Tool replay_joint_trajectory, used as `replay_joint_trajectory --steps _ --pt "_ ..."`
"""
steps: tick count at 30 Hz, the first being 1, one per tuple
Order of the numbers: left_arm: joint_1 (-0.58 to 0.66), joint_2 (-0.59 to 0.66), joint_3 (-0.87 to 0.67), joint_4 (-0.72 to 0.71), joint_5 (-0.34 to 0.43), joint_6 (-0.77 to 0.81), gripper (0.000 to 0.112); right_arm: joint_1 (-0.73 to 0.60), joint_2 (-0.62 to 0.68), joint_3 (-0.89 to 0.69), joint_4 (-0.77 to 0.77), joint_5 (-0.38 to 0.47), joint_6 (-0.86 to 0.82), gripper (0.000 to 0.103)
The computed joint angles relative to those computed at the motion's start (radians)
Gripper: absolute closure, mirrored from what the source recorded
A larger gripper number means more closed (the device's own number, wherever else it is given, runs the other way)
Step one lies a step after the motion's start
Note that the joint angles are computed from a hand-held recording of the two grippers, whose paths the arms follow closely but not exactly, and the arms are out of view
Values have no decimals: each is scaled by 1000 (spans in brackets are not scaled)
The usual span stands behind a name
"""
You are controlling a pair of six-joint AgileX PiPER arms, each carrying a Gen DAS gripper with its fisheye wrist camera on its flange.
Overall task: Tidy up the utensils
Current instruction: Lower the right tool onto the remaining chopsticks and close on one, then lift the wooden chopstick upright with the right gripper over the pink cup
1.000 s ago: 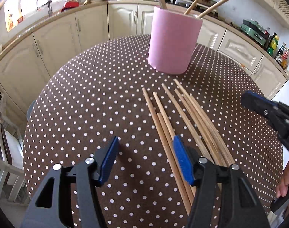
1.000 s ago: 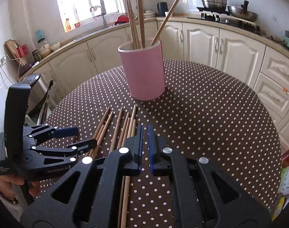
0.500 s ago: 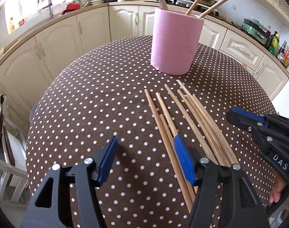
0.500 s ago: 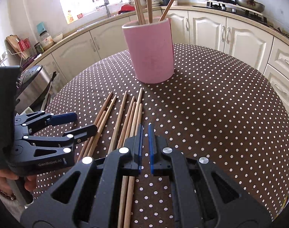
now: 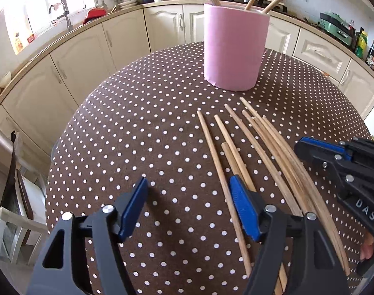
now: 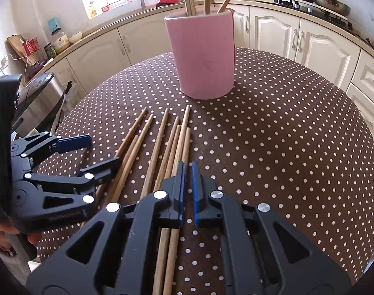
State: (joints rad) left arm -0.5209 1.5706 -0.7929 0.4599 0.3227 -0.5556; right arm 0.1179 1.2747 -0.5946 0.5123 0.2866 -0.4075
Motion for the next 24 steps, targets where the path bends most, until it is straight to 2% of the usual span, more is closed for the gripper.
replay_joint_trajectory --steps 3,4,8,13,15,18,20,22,24 --pt "12 11 -20 -62 6 58 44 20 12 -17 -79 11 75 96" --pt "10 17 -31 -62 12 58 44 34 23 -28 -153 14 148 96" --pt "11 62 -108 -87 48 99 44 61 64 -64 -301 33 307 87" --pt "26 128 -213 -179 94 208 46 97 110 -134 -464 89 459 87" --pt "35 153 -257 -238 109 269 54 113 142 -176 -513 120 506 87" --pt "34 186 -316 -273 135 318 73 134 181 -229 -561 160 553 87" --pt "32 205 -345 -293 141 333 92 140 204 -260 -564 179 560 87" --pt "31 221 -373 -333 146 370 104 141 213 -271 -560 185 557 89" --pt "29 231 -389 -340 145 367 106 132 222 -278 -538 181 540 94"
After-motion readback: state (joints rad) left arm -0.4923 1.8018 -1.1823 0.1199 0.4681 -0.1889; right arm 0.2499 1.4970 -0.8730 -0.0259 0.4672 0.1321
